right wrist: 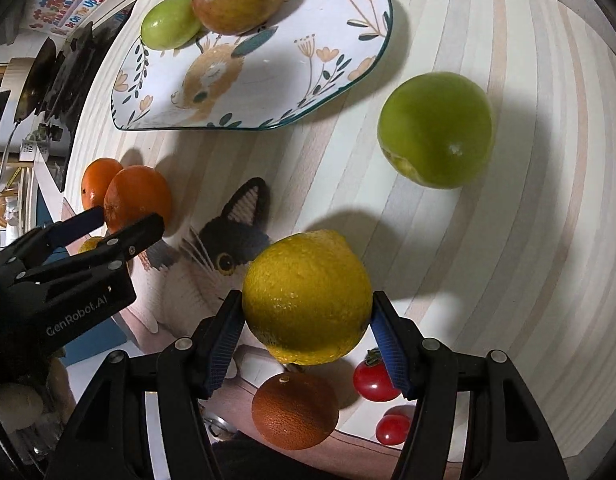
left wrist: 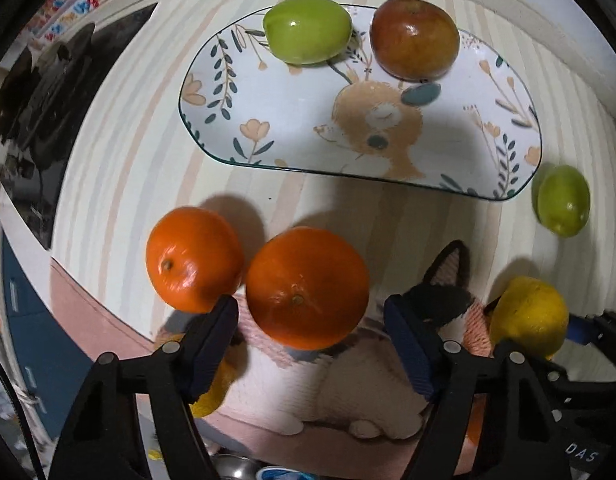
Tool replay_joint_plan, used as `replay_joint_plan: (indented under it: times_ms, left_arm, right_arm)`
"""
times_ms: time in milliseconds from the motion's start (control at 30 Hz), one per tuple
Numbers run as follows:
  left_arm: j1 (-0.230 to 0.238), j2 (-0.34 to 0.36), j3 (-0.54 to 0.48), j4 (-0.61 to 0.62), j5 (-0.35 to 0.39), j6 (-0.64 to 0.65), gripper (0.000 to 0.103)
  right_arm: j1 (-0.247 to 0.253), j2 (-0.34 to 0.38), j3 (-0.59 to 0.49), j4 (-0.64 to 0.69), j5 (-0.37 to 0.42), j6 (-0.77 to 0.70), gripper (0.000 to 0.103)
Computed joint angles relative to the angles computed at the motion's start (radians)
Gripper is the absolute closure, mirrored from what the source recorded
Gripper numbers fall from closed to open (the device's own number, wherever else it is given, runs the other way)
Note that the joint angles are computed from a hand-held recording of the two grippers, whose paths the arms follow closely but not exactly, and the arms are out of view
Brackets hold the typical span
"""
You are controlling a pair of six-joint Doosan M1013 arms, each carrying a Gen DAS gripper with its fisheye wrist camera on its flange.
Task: Organize fruits
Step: 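Grasp a mandarin orange with the left tool while the right tool grasps a yellow lemon, then carry the orange and lemon onto the floral plate and open both tools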
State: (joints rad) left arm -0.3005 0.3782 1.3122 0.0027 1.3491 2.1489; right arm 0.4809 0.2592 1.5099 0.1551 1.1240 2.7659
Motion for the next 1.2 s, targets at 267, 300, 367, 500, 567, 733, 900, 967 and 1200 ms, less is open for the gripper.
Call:
replay_joint_plan:
  times_ms: [267, 300, 367, 500, 567, 733, 900, 967, 1200]
  left_arm:
    - [0.011, 0.026, -0.036, -0.032, 0.005, -0.012, 0.041]
    - [0.013, 0.027, -0.039, -0.038, 0.011, -0.019, 0.042]
    - [0.022, 0.033, -0.047, -0.053, 0.034, -0.027, 0.042]
    - [0.051, 0.045, -0.069, -0.101, 0.100, -0.010, 0.042]
    - [0.054, 0.037, -0.056, -0.100, 0.095, 0.002, 0.042]
    - [0.057, 0.034, -0.041, -0.094, 0.077, 0.009, 0.042]
    - [0.046, 0.019, -0.020, -0.086, 0.060, 0.008, 0.042]
    - [0.044, 0.015, -0.014, -0.087, 0.060, 0.006, 0.042]
    - [0.047, 0.016, -0.061, -0.137, 0.098, -0.004, 0.043]
  right_arm:
    - [-0.007, 0.001, 0.000, 0.021, 0.001, -0.006, 0.037]
    - [-0.009, 0.000, 0.003, 0.028, -0.003, -0.002, 0.037]
    - [-0.012, -0.005, 0.008, 0.037, -0.002, 0.006, 0.037]
    - [-0.023, -0.026, 0.033, 0.080, -0.032, 0.004, 0.036]
    - [-0.029, -0.033, 0.037, 0.091, -0.042, -0.002, 0.031]
    - [-0.038, -0.022, 0.022, 0.109, -0.003, -0.046, 0.029]
    - [-0.035, -0.015, 0.022, 0.148, -0.009, -0.087, 0.034]
    - [-0.031, -0.018, 0.027, 0.147, -0.020, -0.083, 0.037]
    - [-0.012, -0.033, -0.002, 0.007, -0.016, -0.016, 0.038]
